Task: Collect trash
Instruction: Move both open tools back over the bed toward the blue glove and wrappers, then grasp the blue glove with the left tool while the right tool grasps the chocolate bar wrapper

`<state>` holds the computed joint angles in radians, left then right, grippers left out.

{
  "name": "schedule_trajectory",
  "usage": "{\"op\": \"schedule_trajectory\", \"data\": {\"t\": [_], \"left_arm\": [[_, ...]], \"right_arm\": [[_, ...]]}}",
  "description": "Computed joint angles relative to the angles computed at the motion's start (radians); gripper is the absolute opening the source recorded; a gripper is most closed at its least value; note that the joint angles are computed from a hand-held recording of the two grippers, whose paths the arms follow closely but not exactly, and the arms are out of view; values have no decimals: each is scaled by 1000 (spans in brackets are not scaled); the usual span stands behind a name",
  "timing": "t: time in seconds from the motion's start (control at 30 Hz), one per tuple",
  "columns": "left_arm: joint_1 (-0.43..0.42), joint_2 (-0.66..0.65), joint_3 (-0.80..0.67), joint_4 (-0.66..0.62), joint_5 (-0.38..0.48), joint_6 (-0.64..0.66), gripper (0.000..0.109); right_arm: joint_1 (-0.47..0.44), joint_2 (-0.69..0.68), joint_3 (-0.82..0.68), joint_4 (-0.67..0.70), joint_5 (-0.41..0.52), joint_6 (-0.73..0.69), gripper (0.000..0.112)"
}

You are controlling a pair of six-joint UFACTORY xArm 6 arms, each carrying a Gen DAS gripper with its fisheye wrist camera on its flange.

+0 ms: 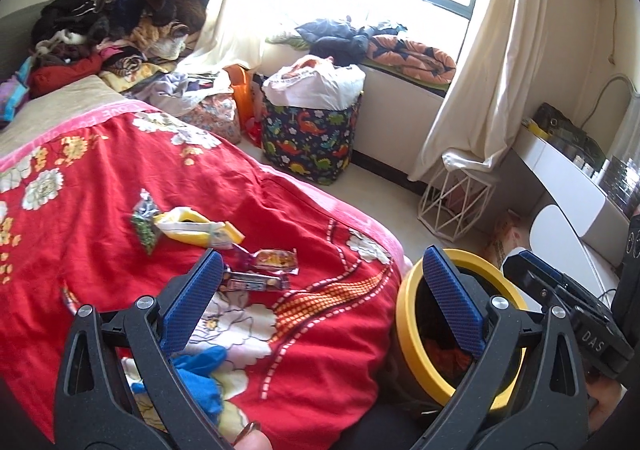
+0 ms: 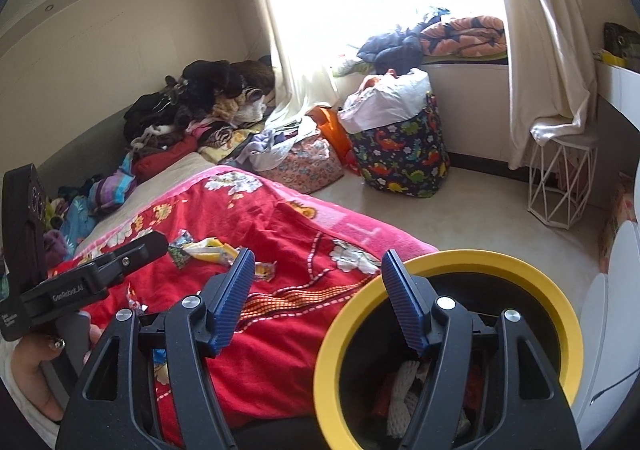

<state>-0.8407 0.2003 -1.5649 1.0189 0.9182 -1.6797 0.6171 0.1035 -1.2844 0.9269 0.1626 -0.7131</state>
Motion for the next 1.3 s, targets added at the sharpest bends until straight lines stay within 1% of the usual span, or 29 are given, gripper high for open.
{"op": "schedule_trajectory", "data": {"t": [0.2,0.4,0.67,0.83,0.9,0.97,1.0,1.1,1.3], "left_arm": [[3,-63,76,14,24,-35,92],[13,-141,181,-8,27,-50,92],[21,-230,305,-47,39,-69,92],[28,-265,360,-57,28,-94,92],[36,-276,384,-65,8,-104,92],[42,-284,405,-70,-16,-113,92],[46,-285,414,-76,-31,-113,92],[56,-280,428,-104,-75,-86,92],[74,-257,454,-176,-172,-58,86]], "right_arm": [[26,30,-42,-64,34,9,64],[42,79,-110,-73,70,-21,64],[57,176,-225,-179,135,38,63],[64,244,-308,-235,185,81,63],[68,276,-346,-261,203,97,63],[71,310,-390,-283,231,116,59],[73,327,-411,-286,245,116,59],[75,388,-487,-313,302,135,57],[82,511,-649,-402,416,187,53]]}}
